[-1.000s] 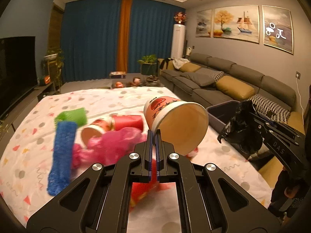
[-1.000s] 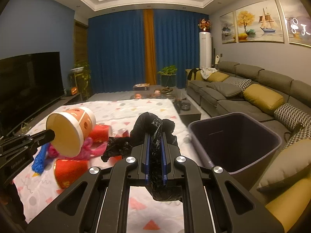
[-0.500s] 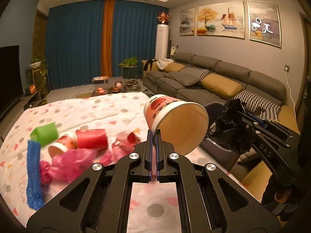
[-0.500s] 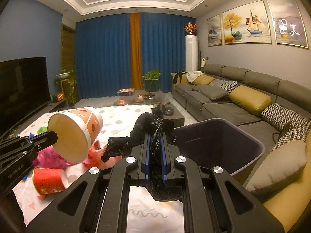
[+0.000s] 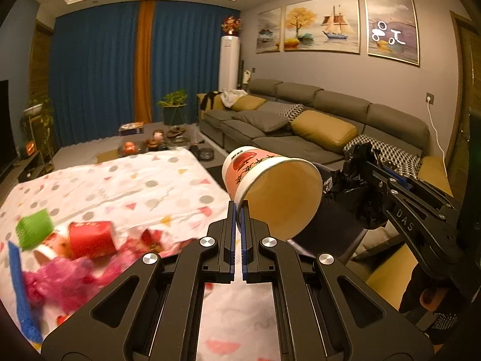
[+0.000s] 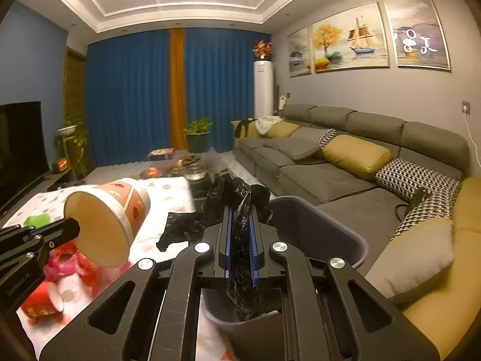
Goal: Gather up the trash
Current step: 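Carry the white cup and black bag with both tools over the grey bin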
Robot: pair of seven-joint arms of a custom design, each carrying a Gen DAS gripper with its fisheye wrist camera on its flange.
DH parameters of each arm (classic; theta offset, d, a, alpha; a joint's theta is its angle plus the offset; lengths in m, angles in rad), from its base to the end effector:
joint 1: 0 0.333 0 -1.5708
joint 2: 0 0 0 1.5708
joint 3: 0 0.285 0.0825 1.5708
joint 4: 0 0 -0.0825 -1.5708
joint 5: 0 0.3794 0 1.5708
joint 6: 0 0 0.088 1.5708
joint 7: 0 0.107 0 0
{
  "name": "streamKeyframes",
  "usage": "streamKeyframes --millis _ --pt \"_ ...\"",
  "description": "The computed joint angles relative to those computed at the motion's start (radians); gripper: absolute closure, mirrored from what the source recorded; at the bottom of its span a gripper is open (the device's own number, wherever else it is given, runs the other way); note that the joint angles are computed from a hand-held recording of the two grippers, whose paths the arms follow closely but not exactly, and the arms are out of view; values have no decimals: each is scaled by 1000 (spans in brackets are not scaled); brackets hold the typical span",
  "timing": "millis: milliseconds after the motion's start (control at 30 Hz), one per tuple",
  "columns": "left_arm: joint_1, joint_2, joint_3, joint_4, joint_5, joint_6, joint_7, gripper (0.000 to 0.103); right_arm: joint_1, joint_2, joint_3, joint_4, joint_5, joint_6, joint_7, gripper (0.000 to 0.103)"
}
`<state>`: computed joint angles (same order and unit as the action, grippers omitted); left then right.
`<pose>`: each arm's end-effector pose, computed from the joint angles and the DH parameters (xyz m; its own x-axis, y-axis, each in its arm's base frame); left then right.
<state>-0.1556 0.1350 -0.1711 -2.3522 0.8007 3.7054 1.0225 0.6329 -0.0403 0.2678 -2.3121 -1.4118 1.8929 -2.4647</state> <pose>0.4586 -0.2532 0.3780 -0.6812 -0.7300 0.0549 -0.3513 0.2602 -0.8994 0.3651 0.3439 0.3549 -0.5011 -0.8651 -0.0226 -0.2568 0.1736 -0.9507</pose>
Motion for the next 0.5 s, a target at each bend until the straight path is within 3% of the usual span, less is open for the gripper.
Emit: streamKeyframes --millis 267,500 --pt "-26 97 -29 129 54 -66 -62 101 -24 -23 -12 -34 12 -6 21 92" --pt "-73 164 -37 205 32 -114 -47 101 -49 -37 -21 -58 12 8 33 92"
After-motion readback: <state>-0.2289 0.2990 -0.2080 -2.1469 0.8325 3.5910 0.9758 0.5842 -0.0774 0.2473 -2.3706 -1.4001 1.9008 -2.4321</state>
